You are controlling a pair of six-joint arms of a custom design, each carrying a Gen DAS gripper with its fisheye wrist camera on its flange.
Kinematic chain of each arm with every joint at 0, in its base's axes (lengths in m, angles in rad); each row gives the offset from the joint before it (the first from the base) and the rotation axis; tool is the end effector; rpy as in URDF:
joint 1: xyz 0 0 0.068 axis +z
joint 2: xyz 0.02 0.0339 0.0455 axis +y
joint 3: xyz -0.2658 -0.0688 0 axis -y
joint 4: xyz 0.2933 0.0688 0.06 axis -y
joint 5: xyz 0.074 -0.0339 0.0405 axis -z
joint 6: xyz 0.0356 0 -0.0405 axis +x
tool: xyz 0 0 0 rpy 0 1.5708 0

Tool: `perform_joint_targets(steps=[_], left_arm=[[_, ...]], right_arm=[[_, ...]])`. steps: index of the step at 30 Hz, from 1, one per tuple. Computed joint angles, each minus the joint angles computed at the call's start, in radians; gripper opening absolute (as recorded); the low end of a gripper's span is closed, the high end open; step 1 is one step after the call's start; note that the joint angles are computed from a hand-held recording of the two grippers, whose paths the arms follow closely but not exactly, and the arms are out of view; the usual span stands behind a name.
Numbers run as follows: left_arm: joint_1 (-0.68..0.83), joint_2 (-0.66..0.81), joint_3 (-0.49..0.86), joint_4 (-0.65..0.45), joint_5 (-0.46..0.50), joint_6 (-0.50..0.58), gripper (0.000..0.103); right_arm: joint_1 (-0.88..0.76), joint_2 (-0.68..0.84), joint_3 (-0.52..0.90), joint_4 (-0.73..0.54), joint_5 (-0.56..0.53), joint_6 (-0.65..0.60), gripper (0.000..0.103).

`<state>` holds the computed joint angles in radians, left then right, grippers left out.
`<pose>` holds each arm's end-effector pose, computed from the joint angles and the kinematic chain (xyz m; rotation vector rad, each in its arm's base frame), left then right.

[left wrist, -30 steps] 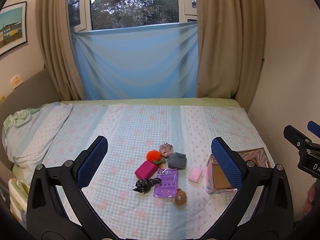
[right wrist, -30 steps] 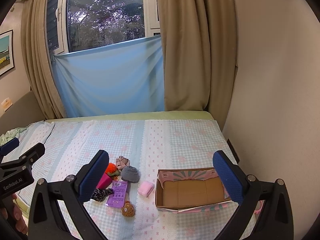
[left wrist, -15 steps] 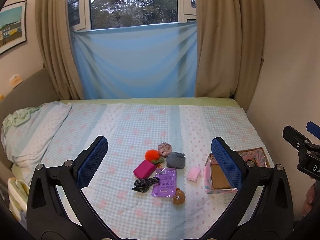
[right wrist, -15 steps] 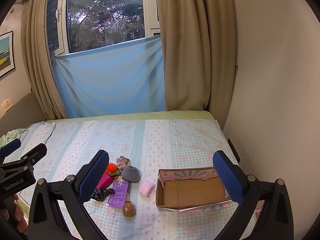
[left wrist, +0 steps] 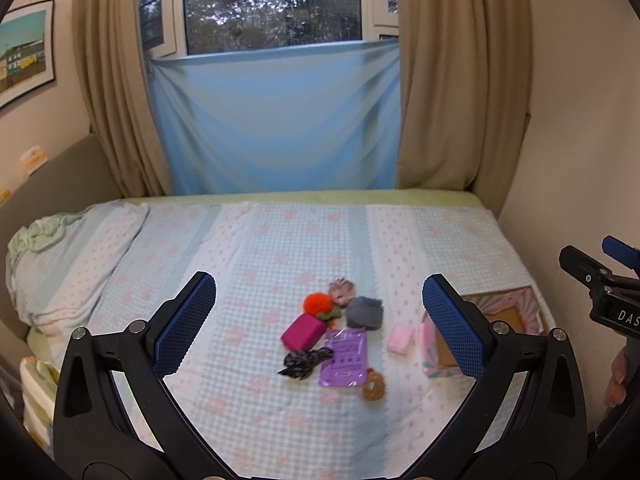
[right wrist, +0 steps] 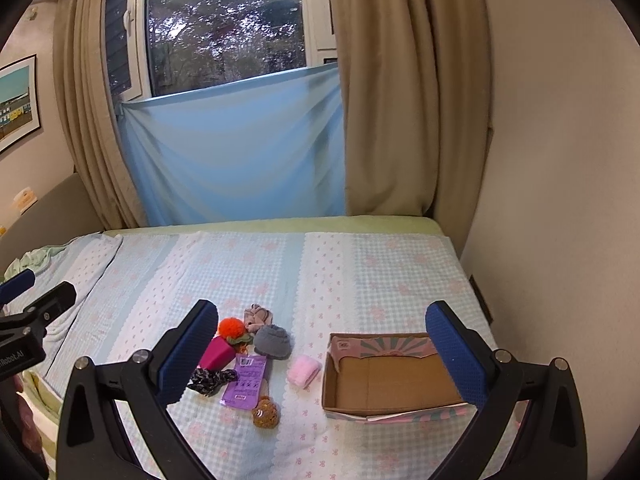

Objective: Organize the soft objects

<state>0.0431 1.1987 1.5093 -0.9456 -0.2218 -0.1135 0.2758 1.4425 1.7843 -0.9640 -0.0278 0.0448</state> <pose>0.2712 0.0195 0.4434 -0.2944 2.1755 0.2049 0.3185 0.0912 0.4681 -0.2692 2.1841 0.2105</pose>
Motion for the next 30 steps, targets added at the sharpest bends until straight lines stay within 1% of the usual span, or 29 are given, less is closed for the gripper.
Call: perform_joint_targets(steps=[3, 4, 8, 9, 11, 12, 14, 16, 20, 22, 23, 25, 27, 28, 30], left_arm=[[0.090, 0.013, -0.022, -0.014, 0.092, 0.039, 0.103], [0.136, 0.026, -0.026, -0.017, 0.142, 0.066, 0.103], [0.275, 0.094, -0.024, -0.018, 0.288, 0.167, 0.103], [0.309, 0.124, -0.013, -0.023, 0.320, 0.199, 0.103], [0.372, 0.185, 0.009, -0.023, 0.389, 0.269, 0.103], [0.406, 0.225, 0.020, -0.013, 0.419, 0.317, 0.103], [0.439, 0.282, 0.042, -0.005, 0.451, 0.372, 0.103], [0.476, 0.385, 0.094, -0.006, 0.488, 0.436, 0.103], [0.501, 0.564, 0.209, -0.017, 0.519, 0.525, 0.103], [0.497, 0.671, 0.283, -0.033, 0.526, 0.563, 0.103], [0.492, 0.717, 0.321, -0.050, 0.529, 0.576, 0.102], [0.478, 0.867, 0.458, -0.129, 0.536, 0.613, 0.103], [0.455, 0.993, 0.567, -0.168, 0.513, 0.629, 0.102], [0.445, 1.055, 0.624, -0.187, 0.495, 0.638, 0.102], [0.419, 1.165, 0.726, -0.218, 0.461, 0.653, 0.102]], right_arm=[[0.023, 0.003, -0.047, 0.030, 0.001, 0.014, 0.103], [0.035, 0.008, -0.054, 0.030, 0.009, 0.025, 0.103], [0.104, 0.027, -0.086, 0.040, 0.067, 0.098, 0.103], [0.135, 0.037, -0.094, 0.044, 0.102, 0.130, 0.103], [0.169, 0.065, -0.084, 0.029, 0.137, 0.177, 0.103], [0.196, 0.085, -0.082, 0.025, 0.156, 0.222, 0.103], [0.225, 0.106, -0.092, 0.030, 0.180, 0.269, 0.103], [0.263, 0.142, -0.090, 0.025, 0.199, 0.327, 0.103], [0.332, 0.222, -0.098, 0.045, 0.230, 0.458, 0.103], [0.358, 0.259, -0.108, 0.070, 0.222, 0.513, 0.103], [0.368, 0.287, -0.111, 0.086, 0.206, 0.541, 0.103], [0.386, 0.333, -0.111, 0.113, 0.184, 0.579, 0.103], [0.396, 0.401, -0.106, 0.140, 0.139, 0.616, 0.102], [0.398, 0.433, -0.084, 0.130, 0.129, 0.624, 0.101], [0.402, 0.532, -0.037, 0.120, 0.114, 0.655, 0.095]])
